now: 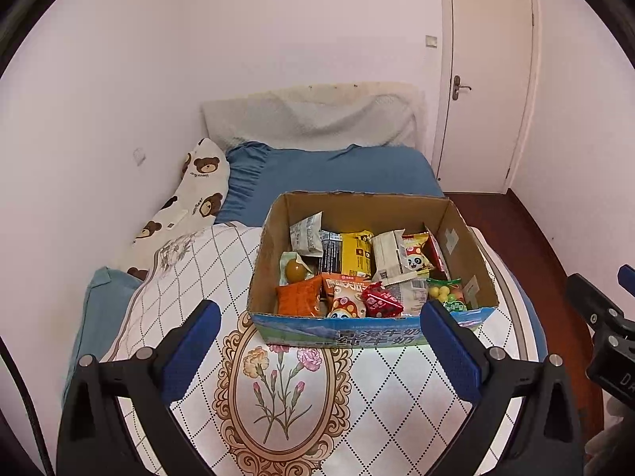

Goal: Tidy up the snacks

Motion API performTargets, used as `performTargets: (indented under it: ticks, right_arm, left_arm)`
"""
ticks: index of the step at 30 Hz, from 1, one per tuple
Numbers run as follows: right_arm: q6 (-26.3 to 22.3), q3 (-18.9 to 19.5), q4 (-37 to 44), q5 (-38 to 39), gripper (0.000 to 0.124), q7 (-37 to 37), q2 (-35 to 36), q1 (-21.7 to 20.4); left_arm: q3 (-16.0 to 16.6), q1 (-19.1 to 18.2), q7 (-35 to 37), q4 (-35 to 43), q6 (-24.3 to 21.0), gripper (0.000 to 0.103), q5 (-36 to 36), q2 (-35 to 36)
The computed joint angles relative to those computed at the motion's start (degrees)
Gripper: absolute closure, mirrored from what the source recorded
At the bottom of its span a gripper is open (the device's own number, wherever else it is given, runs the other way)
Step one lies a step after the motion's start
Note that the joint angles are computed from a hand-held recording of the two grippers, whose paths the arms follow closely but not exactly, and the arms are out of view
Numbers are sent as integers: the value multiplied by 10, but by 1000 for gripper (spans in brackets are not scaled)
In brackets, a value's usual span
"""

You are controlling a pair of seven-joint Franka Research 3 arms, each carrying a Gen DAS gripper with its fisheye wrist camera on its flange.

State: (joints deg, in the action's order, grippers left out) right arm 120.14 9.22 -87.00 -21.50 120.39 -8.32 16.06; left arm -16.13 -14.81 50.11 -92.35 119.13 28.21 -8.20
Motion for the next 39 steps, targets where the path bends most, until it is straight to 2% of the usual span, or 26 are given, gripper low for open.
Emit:
performTargets:
  ticks: [39]
  right_arm:
    - [-1,-7,9,29,21,-19,10,7]
  left_arm:
    - [2,0,4,12,-7,0,-3,6]
